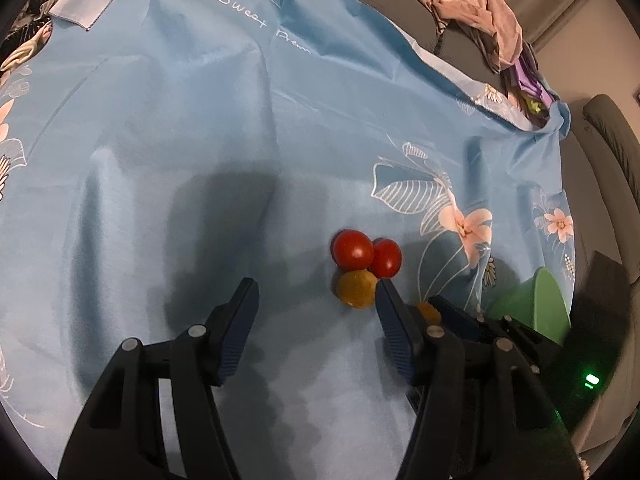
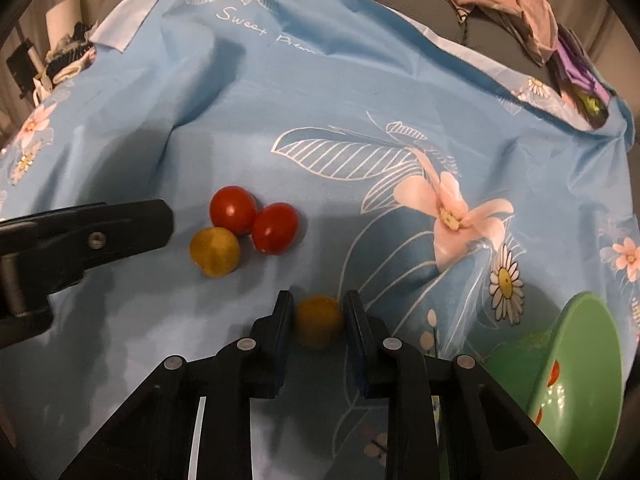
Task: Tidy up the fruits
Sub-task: 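Grasp a yellow cherry tomato with right gripper while left gripper grasps another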
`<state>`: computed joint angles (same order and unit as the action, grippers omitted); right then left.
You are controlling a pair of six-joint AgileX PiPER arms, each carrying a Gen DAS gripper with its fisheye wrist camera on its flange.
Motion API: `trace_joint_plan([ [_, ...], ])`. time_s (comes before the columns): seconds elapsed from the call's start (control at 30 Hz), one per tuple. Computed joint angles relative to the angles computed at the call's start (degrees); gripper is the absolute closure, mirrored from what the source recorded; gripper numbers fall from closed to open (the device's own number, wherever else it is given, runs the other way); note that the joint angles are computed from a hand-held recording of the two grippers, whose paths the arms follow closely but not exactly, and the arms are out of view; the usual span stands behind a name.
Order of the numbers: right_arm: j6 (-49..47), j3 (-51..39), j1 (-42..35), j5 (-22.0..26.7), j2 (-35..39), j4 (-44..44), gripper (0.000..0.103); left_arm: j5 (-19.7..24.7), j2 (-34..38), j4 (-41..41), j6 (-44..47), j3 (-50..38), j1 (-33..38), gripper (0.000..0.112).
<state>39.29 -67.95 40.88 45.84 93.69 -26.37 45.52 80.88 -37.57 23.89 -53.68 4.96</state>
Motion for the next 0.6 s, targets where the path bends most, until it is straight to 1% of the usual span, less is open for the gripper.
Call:
trace_joint_plan([
  [0.17, -3.53, 6.74, -0.19, -4.94, -7.61, 7.59, 0.076, -1.49, 0.34, -0.04, -0.13, 0.37, -2.12, 0.053],
  [0.23, -4.96, 9.66, 0.07, -6.75, -10.5, 9.92, 0.076, -2.88, 0.82, 0.69, -0.69, 0.34, -3.91, 0.057],
  [0.3, -5.85, 12.43, 0.08, -8.83, -13.07, 11.48, 0.076, -4.38, 1.33, 0.61, -0.67, 0.71, -5.29, 0.059],
  [0.37, -6.88, 13.55, -0.66, -9.9, -13.99, 12.86, 0.076, -6.14, 2.58, 2.37, -2.75, 0.73, -7.3, 0.061],
  [0.4, -8.12, 13.87, -1.19, -10.3, -14.15, 13.94, 0.076, -6.5, 3.24, 2.76, -3.01, 0.68, -7.92, 0.065],
  [0.43, -8.36, 14.17, -1.5, -10.6, -14.37, 14.21, 0.076, -8.28, 2.73, 2.76, -2.79, 1.49, -8.55, 0.068],
  [0.5, -9.67, 14.4, -2.14, -11.26, -14.55, 15.41, 0.076, -11.0, 2.06, 5.6, -3.94, 2.41, -10.48, 0.075],
  [0.57, -10.44, 14.6, -2.35, -11.64, -14.83, 16.47, 0.076, -11.93, 1.87, 5.27, -2.67, 3.14, -10.72, 0.08],
  [0.6, -10.5, 14.66, -2.44, -11.78, -14.86, 16.57, 0.076, -12.02, 1.77, 6.44, -3.41, 3.14, -10.96, 0.084],
])
